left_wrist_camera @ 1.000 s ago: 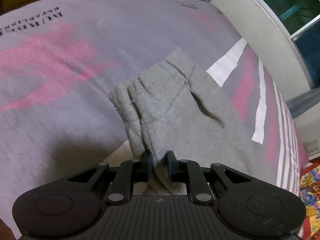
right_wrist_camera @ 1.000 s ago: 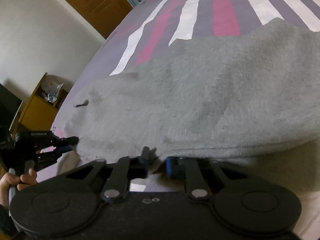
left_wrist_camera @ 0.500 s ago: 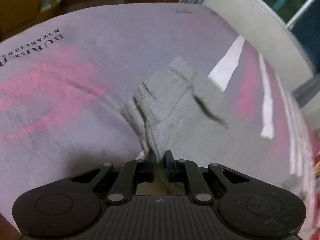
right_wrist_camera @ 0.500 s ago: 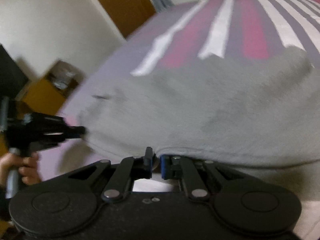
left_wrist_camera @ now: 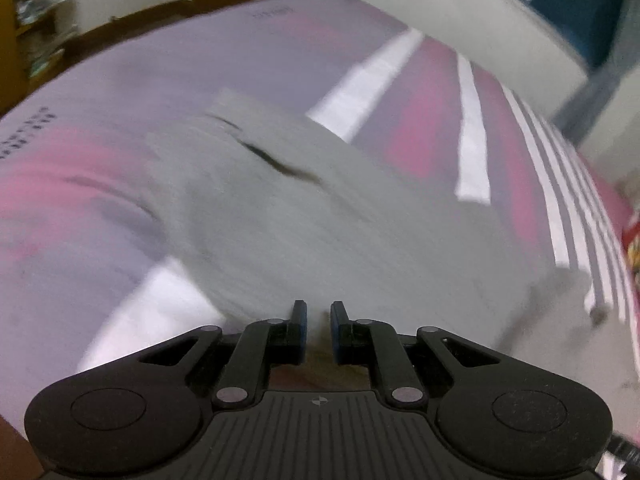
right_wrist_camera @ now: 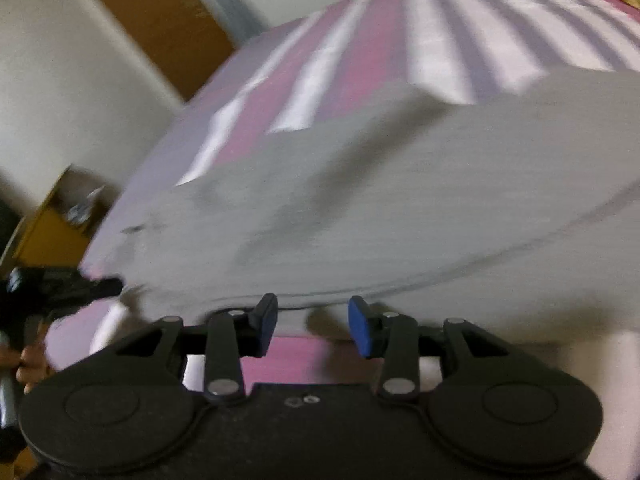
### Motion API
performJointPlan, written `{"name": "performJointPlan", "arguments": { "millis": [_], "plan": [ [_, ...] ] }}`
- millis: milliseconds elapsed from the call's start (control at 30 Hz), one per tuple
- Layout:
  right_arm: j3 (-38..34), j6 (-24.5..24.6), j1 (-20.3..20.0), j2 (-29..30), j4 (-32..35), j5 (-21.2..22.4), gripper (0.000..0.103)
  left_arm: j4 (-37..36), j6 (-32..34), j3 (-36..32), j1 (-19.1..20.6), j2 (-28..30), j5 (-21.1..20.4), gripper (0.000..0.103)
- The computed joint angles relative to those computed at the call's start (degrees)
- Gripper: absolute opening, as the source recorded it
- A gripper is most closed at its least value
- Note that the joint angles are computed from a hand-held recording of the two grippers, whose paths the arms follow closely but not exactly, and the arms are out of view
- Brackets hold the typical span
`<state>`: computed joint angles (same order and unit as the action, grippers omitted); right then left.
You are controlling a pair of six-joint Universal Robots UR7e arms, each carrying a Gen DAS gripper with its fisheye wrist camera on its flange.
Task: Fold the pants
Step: 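Lift both cuffs and fold them over toward the waistband, then open both grippers and release the cuffs onto the folded pants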
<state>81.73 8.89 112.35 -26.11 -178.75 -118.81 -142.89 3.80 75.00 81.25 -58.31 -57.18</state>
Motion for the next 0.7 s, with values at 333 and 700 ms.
{"name": "performJointPlan", "arguments": {
  "millis": [333,700],
  "plan": [
    [9.5,6.2,-5.7,-5.6,-10.2,-0.3,0.038,2.7,-6.5,-0.4,-1.3,3.7,2.3,0.011],
    [8.3,6.6,-7.9,-3.3,-21.8,1.1,0.007,1.7,-2.3,0.4,-2.1,4.1,5.4,0.011]
  ]
}}
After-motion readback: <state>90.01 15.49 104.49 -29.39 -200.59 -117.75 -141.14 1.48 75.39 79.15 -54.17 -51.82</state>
